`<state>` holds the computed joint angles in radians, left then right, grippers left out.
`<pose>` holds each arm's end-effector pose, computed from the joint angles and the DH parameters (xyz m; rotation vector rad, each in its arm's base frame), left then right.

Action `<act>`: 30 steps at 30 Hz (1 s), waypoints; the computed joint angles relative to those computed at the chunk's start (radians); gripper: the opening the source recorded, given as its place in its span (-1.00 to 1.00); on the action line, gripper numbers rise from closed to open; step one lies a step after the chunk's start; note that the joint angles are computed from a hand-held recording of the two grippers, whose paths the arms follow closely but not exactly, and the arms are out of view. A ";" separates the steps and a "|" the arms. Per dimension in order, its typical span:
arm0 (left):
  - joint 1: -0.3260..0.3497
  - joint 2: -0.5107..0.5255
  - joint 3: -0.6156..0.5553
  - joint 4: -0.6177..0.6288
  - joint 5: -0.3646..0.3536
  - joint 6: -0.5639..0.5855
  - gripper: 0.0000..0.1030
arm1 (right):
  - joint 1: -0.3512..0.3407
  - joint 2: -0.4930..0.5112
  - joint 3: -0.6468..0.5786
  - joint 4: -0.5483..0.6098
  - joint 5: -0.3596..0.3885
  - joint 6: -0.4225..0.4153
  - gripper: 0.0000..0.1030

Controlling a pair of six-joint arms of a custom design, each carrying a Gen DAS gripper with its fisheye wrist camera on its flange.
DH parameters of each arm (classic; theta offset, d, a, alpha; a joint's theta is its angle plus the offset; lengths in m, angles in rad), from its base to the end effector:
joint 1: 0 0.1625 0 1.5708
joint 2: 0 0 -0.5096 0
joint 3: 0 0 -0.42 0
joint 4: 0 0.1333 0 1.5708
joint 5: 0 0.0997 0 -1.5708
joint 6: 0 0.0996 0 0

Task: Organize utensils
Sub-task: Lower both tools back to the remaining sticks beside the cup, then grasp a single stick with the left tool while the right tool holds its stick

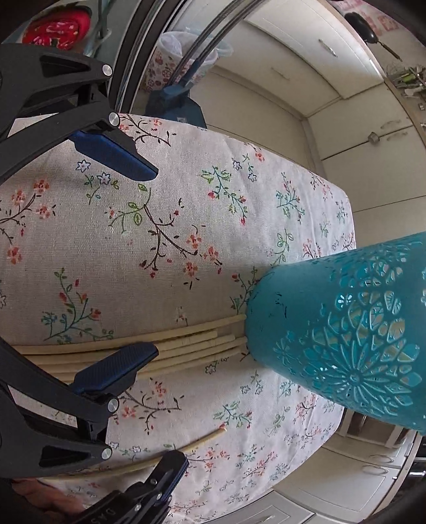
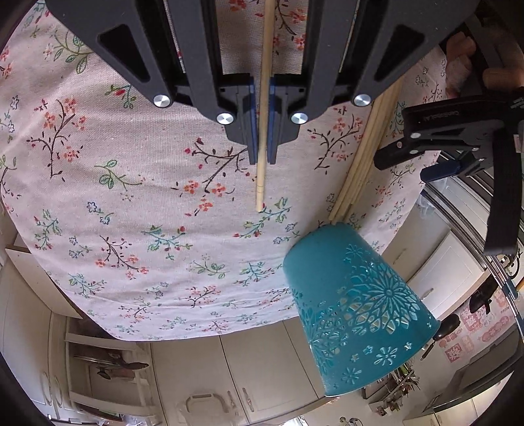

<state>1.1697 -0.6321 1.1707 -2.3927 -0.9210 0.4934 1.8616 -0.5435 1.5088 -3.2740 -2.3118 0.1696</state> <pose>-0.1691 -0.8945 0.1999 0.9588 2.2725 -0.3127 0.2922 -0.7460 0.0934 -0.2113 -2.3818 1.0997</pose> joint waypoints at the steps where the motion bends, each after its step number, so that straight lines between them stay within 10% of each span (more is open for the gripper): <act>1: 0.002 0.001 -0.004 0.006 -0.007 -0.002 0.84 | 0.000 -0.001 0.001 -0.001 0.002 0.001 -0.88; 24: 0.001 0.083 -0.139 0.084 -0.088 0.010 0.20 | -0.007 -0.008 0.013 -0.014 0.029 0.018 -0.88; 30: -0.003 0.063 -0.104 0.077 -0.110 0.023 -0.32 | -0.008 -0.008 0.014 -0.015 0.032 0.019 -0.88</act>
<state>1.1662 -0.5695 1.0667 -2.3160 -1.0309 0.5169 1.8538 -0.5519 1.5228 -3.2893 -2.2799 0.1890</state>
